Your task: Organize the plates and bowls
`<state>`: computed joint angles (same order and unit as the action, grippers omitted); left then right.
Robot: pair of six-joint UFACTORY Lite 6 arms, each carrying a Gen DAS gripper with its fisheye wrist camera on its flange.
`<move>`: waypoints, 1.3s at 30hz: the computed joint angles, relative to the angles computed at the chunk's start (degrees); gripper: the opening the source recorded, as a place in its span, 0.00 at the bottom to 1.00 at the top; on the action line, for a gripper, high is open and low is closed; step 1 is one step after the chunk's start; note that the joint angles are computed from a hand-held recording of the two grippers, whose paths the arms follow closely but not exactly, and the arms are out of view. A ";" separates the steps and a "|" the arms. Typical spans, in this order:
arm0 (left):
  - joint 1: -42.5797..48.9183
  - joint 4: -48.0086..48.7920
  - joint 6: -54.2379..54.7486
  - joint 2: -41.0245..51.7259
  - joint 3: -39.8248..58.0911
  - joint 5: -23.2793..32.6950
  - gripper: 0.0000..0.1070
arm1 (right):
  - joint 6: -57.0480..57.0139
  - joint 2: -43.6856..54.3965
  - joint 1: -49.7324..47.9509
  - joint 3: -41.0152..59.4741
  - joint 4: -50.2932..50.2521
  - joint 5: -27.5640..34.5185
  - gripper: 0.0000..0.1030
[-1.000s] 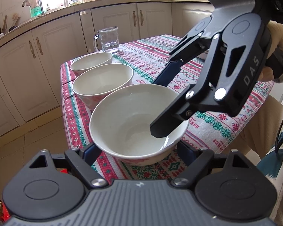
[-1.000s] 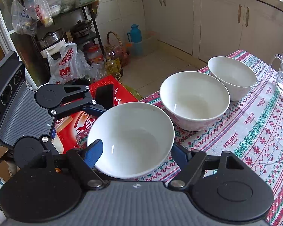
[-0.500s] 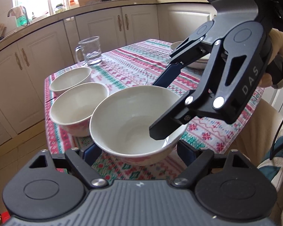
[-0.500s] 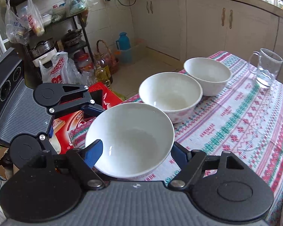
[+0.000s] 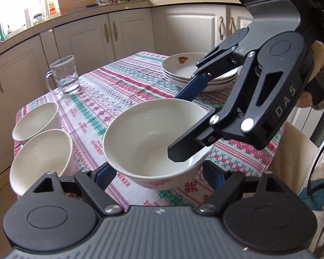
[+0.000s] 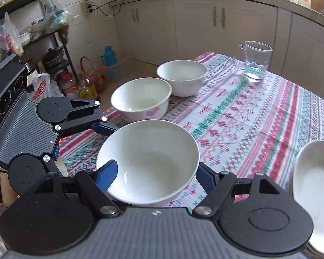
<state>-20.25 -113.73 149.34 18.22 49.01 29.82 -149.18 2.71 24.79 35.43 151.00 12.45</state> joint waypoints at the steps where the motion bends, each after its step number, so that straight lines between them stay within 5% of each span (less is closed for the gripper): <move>1: -0.56 -0.14 -0.07 0.68 0.73 -0.19 0.80 | -0.15 -0.16 -0.60 -0.50 0.06 0.32 0.81; 23: -4.36 0.74 -2.99 7.05 7.08 -2.43 0.80 | 3.17 0.38 -5.86 -2.90 -4.66 2.63 0.87; 26: -4.39 -2.50 1.62 6.24 5.24 -1.77 0.81 | -1.60 0.38 -4.70 -3.11 0.67 2.61 1.00; 39: -1.82 -3.19 2.16 2.23 0.37 -0.74 0.82 | -23.02 0.26 -1.02 -1.01 23.75 -1.67 1.00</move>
<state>-22.07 -116.92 151.50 20.45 49.38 29.08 -172.20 2.97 23.76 34.42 174.75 10.79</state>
